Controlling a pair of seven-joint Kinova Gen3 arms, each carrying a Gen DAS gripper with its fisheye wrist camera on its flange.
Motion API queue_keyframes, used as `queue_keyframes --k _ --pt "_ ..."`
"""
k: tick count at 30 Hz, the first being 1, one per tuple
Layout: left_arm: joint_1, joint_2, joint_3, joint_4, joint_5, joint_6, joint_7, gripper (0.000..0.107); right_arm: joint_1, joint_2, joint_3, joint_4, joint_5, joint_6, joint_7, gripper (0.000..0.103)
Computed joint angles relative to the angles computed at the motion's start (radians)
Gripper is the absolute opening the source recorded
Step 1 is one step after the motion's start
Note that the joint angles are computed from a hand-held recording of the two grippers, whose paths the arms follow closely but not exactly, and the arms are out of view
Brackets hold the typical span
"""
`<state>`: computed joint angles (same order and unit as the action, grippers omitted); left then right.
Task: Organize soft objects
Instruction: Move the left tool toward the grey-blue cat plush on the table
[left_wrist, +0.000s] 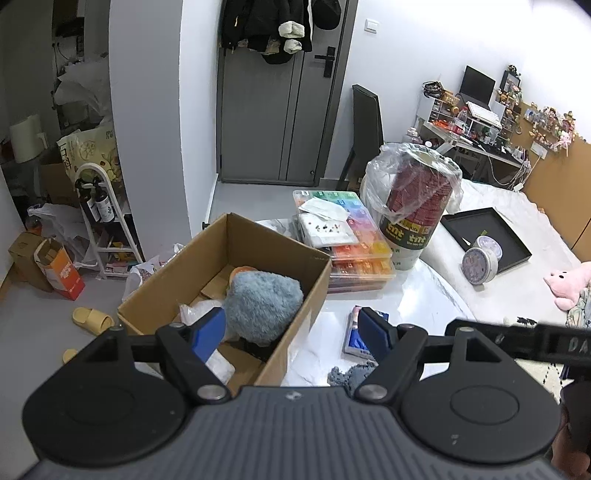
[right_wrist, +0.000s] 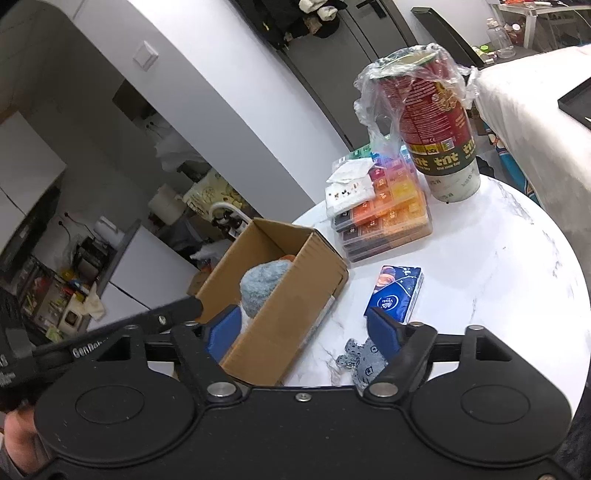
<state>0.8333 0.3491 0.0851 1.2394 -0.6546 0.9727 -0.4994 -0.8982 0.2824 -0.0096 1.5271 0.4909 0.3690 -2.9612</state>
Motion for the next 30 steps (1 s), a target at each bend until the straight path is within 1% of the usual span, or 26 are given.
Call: queue_keyframes --k 2,5,8,11,16,21,24,28,30 --pt "0.014 0.01 0.002 -0.016 -0.005 0.028 0.001 0.077 -0.009 -0.015 0.017 0.033 0.013 -0.021 -0.034 0.085" --pt "0.03 0.015 0.005 -0.022 -0.007 0.04 -0.005 0.077 0.005 -0.029 0.005 0.054 0.011 -0.006 -0.029 0.085" --pt "0.053 0.029 0.003 -0.035 -0.012 0.067 0.01 0.077 0.033 -0.041 -0.03 0.066 -0.002 0.017 0.009 0.086" --pt "0.08 0.039 -0.001 -0.036 -0.025 0.075 0.041 0.077 0.038 -0.054 -0.045 0.078 0.01 0.044 0.025 0.092" --pt "0.122 0.062 -0.003 -0.035 -0.045 0.099 0.085 0.077 0.075 -0.067 -0.089 0.095 -0.018 0.065 0.087 0.093" --pt "0.137 0.088 0.0 -0.039 -0.024 0.114 0.101 0.077 0.107 -0.076 -0.123 0.101 -0.059 0.095 0.168 0.093" --pt "0.148 0.095 -0.006 -0.035 -0.023 0.114 0.112 0.077 0.125 -0.073 -0.14 0.087 -0.094 0.132 0.231 0.093" --pt "0.166 0.105 -0.017 -0.031 -0.028 0.116 0.164 0.077 0.15 -0.068 -0.158 0.053 -0.145 0.184 0.336 0.093" --pt "0.174 0.112 -0.02 -0.031 -0.028 0.118 0.193 0.077 0.173 -0.065 -0.173 0.034 -0.186 0.205 0.412 0.093"
